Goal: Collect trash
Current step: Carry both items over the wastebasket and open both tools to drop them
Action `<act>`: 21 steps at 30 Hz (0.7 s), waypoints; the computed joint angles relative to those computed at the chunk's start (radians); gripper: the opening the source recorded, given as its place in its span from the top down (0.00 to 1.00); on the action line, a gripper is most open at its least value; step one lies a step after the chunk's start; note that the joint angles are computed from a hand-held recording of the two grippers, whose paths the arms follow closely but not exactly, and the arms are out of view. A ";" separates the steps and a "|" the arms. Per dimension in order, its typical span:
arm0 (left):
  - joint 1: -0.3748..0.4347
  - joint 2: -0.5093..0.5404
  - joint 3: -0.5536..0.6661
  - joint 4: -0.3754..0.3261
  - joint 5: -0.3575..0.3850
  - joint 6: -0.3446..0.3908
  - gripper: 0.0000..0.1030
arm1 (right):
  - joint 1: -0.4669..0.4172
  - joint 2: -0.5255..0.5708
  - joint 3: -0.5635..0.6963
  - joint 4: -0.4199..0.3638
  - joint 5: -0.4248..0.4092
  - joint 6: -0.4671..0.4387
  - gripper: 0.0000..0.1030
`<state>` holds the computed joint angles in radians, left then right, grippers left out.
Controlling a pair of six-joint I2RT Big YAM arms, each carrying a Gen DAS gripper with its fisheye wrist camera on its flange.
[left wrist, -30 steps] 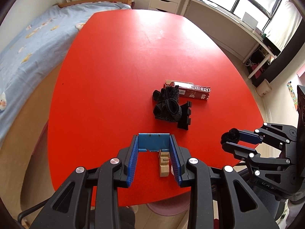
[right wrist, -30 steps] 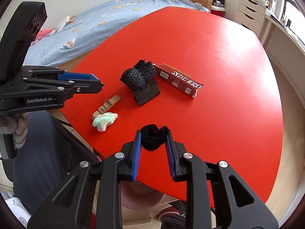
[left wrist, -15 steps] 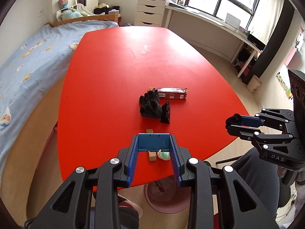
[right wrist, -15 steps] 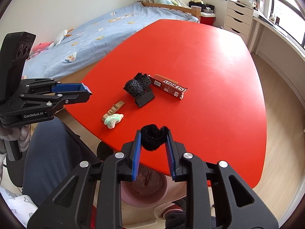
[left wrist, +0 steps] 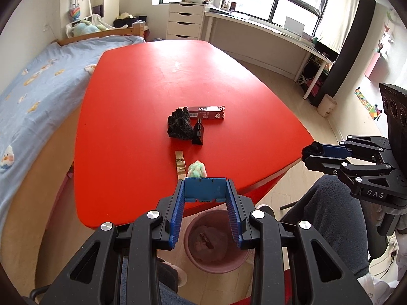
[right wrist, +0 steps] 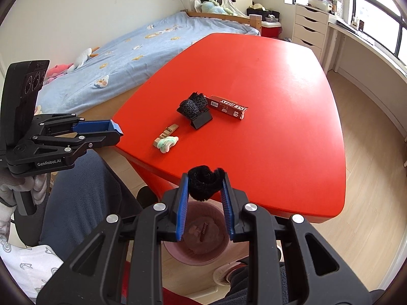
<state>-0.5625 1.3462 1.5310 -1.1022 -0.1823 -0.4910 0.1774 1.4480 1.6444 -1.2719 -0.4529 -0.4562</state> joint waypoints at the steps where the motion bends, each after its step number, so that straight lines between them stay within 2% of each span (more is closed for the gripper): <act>1: -0.010 -0.004 -0.006 0.001 -0.002 -0.001 0.69 | -0.002 -0.008 -0.009 -0.003 0.000 -0.001 0.76; 11: -0.071 -0.021 -0.043 -0.004 0.023 -0.022 0.69 | -0.017 -0.062 -0.087 -0.052 -0.009 -0.022 0.76; 21: -0.087 -0.002 -0.032 -0.004 0.047 -0.013 0.69 | -0.023 -0.062 -0.086 -0.061 -0.030 -0.025 0.76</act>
<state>-0.6495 1.3440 1.4995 -1.1062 -0.1357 -0.5037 0.1544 1.3864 1.5581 -1.3325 -0.4833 -0.4813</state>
